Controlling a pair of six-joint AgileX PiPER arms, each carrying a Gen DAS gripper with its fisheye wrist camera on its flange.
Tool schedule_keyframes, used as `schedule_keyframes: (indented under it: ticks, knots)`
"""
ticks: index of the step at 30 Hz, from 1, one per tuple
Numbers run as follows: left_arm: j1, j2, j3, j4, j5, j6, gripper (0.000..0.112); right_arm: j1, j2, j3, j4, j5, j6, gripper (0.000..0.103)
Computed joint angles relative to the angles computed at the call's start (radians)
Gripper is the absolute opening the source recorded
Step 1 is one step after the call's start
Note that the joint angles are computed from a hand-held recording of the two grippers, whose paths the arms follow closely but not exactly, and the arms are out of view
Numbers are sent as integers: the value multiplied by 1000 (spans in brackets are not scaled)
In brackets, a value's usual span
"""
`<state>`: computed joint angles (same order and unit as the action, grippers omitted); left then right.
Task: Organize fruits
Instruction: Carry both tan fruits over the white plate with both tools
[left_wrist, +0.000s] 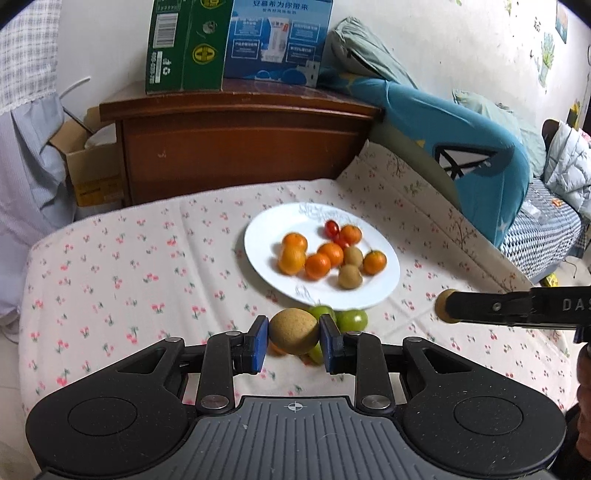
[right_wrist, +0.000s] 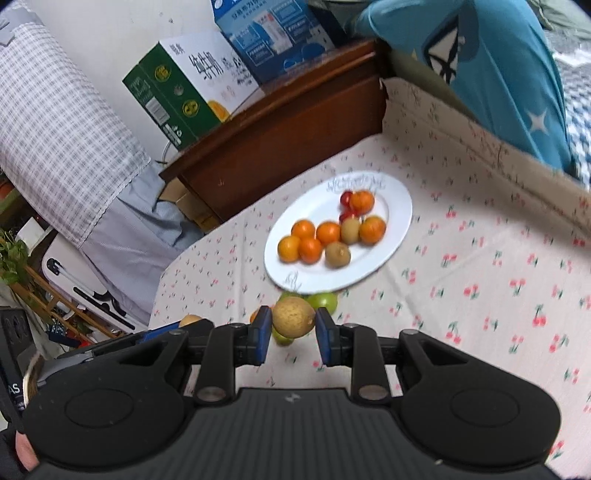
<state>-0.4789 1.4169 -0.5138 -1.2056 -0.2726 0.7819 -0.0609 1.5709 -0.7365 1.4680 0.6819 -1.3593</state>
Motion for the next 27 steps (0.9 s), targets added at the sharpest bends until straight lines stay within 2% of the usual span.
schedule_keyframes:
  ticks: [6,11,14,17,21,23,27]
  knots:
    - [97,46,-68,80,63,-11,27,-8,53,-68,16,16,22,26]
    - [170,115,-134,230,111,-129,27,11,121,-137,37,10,37,26]
    - [205,165,-179,408,138,-292,27,28,167,-185,53,-5,37,26]
    - [217,219,-230,431,141,-294,27,45,222,-240,73,-16,49,26]
    - [246,292,-301,576,165,-427,27,80,293,-321,78,-49,66,26]
    - [253,329,-335,549,172,-395,27,92,328,-361,78,-54,80,26]
    - [272,392,-397,667,190,-516,27,119,400,-442,72,-82,114,26]
